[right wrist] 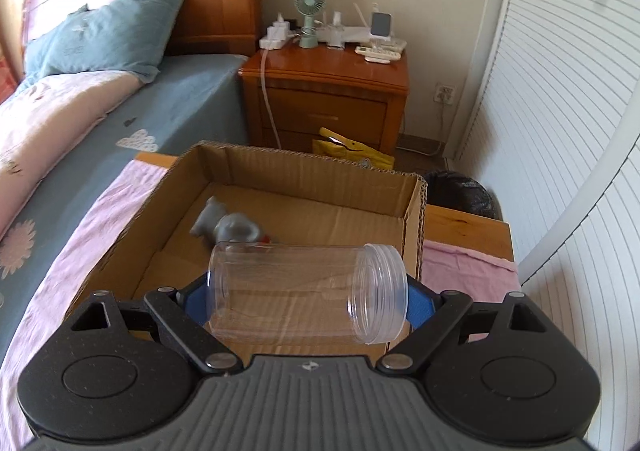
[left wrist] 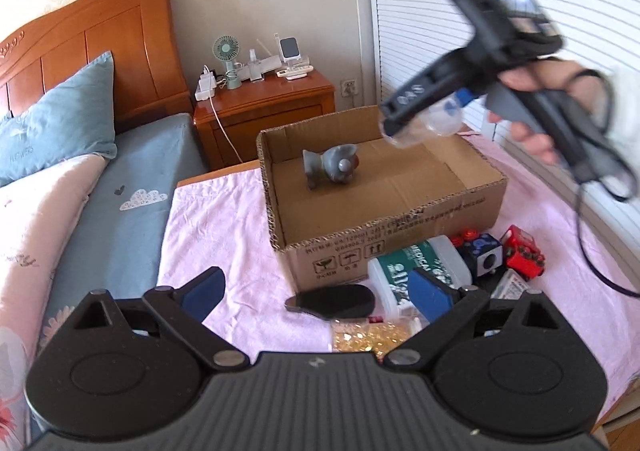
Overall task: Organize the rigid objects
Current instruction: 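Carry the grey cat and clear jar into the cardboard box and release both, then grasp the capsule bottle with the left gripper while the right grasps the lead box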
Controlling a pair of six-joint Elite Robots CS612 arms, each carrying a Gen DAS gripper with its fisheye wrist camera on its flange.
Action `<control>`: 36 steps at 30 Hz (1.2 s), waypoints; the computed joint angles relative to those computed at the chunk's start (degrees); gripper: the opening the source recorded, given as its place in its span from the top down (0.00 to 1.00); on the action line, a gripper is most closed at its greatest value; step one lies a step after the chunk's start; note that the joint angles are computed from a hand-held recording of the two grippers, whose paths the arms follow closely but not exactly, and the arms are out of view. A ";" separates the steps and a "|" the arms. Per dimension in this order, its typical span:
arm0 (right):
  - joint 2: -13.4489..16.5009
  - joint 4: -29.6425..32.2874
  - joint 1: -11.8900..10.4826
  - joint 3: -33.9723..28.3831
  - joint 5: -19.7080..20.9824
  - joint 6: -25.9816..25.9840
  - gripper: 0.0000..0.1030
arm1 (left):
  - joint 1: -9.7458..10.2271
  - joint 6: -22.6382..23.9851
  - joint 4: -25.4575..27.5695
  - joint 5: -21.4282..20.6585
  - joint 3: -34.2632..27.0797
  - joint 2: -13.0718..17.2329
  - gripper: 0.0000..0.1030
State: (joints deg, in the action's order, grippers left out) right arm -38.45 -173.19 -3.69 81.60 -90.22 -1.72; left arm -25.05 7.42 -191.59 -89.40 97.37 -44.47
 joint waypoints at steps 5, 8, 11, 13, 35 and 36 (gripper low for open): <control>0.67 0.57 -0.10 -0.92 -0.86 1.78 0.00 | 0.24 -1.21 1.07 -0.07 0.30 0.01 0.05; 0.01 -0.30 -0.09 0.45 -1.07 1.65 0.00 | 0.40 -2.06 1.95 0.31 0.29 0.17 0.05; -1.02 -1.35 -0.10 2.35 -1.24 1.83 0.00 | 0.59 -2.99 2.08 0.41 0.32 0.34 0.05; -1.78 -2.66 -0.08 3.93 -1.38 2.02 0.00 | 0.73 -3.76 2.30 0.19 0.37 0.35 0.05; -4.70 -8.27 1.62 16.74 -8.33 3.13 0.00 | 0.42 -7.56 2.51 1.66 2.47 0.25 0.05; -4.62 -7.77 1.60 16.84 -8.73 4.00 0.00 | 0.39 -7.44 2.57 1.56 2.58 0.20 0.05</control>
State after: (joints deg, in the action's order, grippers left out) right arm -43.07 -180.96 -2.09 98.44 -98.95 2.28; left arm -24.66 -0.01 -189.03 -87.84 99.95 -44.27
